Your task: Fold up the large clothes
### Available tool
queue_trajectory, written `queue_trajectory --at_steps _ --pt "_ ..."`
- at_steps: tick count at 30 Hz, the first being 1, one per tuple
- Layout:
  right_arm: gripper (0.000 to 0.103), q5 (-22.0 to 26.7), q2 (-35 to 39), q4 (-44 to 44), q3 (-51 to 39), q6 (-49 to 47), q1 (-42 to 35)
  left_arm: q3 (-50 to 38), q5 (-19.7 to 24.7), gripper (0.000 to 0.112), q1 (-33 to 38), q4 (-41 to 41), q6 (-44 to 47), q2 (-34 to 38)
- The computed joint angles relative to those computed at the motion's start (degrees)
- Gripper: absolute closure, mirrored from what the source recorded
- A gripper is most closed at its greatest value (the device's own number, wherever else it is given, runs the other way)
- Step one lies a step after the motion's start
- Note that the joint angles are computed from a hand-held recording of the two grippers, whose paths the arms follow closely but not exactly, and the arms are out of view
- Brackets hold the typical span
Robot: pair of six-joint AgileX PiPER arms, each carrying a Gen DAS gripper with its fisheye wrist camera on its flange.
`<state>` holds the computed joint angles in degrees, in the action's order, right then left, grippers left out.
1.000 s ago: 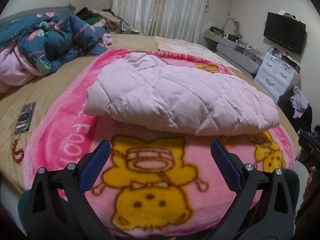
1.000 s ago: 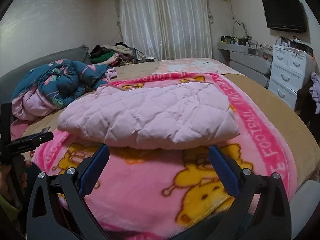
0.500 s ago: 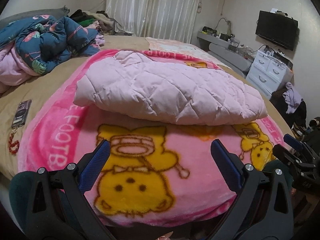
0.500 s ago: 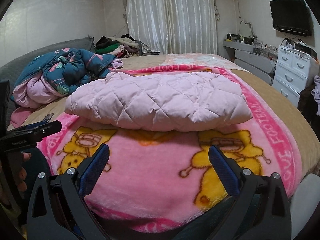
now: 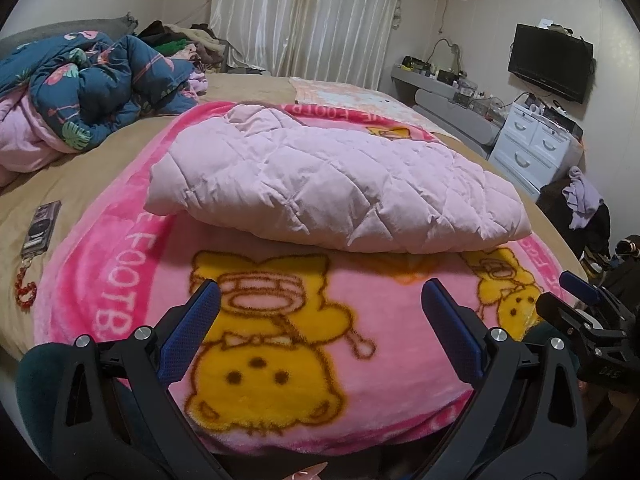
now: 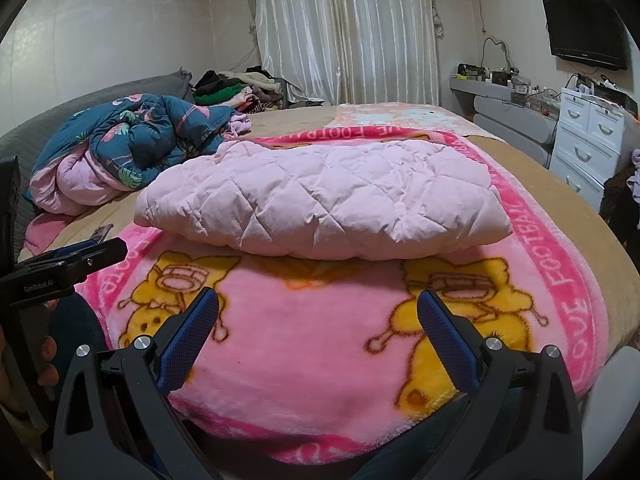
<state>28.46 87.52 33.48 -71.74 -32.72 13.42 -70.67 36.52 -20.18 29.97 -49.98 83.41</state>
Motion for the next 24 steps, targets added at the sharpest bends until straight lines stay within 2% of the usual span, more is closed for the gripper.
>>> queue_trajectory --at_steps 24 --pt "0.004 -0.2 -0.1 -0.7 -0.2 0.8 0.3 -0.2 0.5 0.018 0.3 0.2 0.3 0.2"
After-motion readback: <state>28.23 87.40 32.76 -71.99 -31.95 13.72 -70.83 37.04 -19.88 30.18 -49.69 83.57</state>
